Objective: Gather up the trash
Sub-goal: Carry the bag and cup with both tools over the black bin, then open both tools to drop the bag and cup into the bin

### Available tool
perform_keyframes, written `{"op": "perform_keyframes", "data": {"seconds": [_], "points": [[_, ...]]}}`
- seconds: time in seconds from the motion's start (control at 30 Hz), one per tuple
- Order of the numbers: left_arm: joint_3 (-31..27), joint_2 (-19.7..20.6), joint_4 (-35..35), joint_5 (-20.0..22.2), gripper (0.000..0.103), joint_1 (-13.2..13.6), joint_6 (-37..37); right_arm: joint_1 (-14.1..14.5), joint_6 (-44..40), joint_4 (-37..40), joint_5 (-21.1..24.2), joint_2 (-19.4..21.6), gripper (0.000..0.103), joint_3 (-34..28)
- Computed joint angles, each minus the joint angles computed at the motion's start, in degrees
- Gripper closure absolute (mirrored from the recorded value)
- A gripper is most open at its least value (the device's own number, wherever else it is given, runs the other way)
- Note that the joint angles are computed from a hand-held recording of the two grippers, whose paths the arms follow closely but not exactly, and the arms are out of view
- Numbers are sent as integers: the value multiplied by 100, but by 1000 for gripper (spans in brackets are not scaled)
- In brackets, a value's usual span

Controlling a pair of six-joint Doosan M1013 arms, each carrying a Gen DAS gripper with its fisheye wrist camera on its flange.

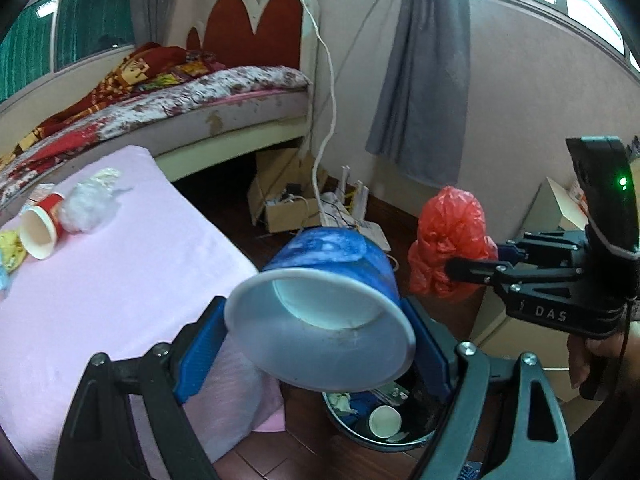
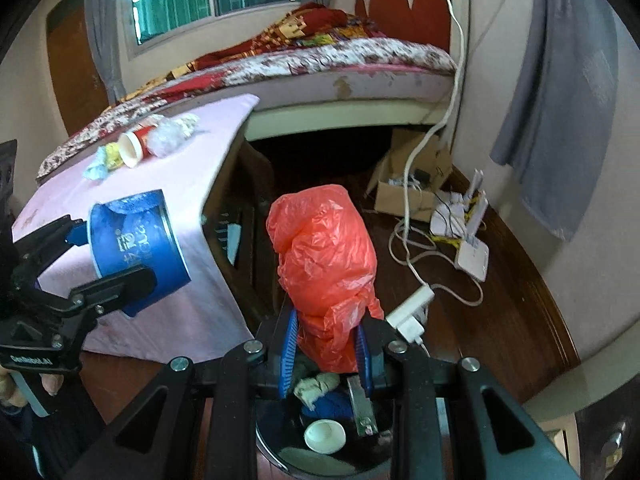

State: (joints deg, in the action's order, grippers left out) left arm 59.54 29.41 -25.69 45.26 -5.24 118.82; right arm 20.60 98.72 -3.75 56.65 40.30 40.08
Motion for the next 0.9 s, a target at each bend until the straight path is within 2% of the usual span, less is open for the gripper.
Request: {"op": "perform_keyframes", "data": {"seconds": [0.23,0.5,0.73,0.8,0.83,0.87,0.9], "points": [[12,103,19,329,17,-128,122,-113,69,66,47,-208,75,554],[16,281,-92,642,17,-237,339,-236,22,254,290,-225,75,858],[-271,550,-132,1302,16,-254,447,-296,-194,486,525,-176,74,1008],[-401,660,-210,1621,14,-241,394,-312,-256,591,655,-113,74,972],[-417,682,-156,1659,11,-247,298,-330,-293,691,828,-39,66,885],[-398,680,-96,1622,4,-250,200,-326,-264,667,1033,51,57,766],[-377,680,-87,1572,1,-240,115,-302,-173,474,1189,122,29,694]]}}
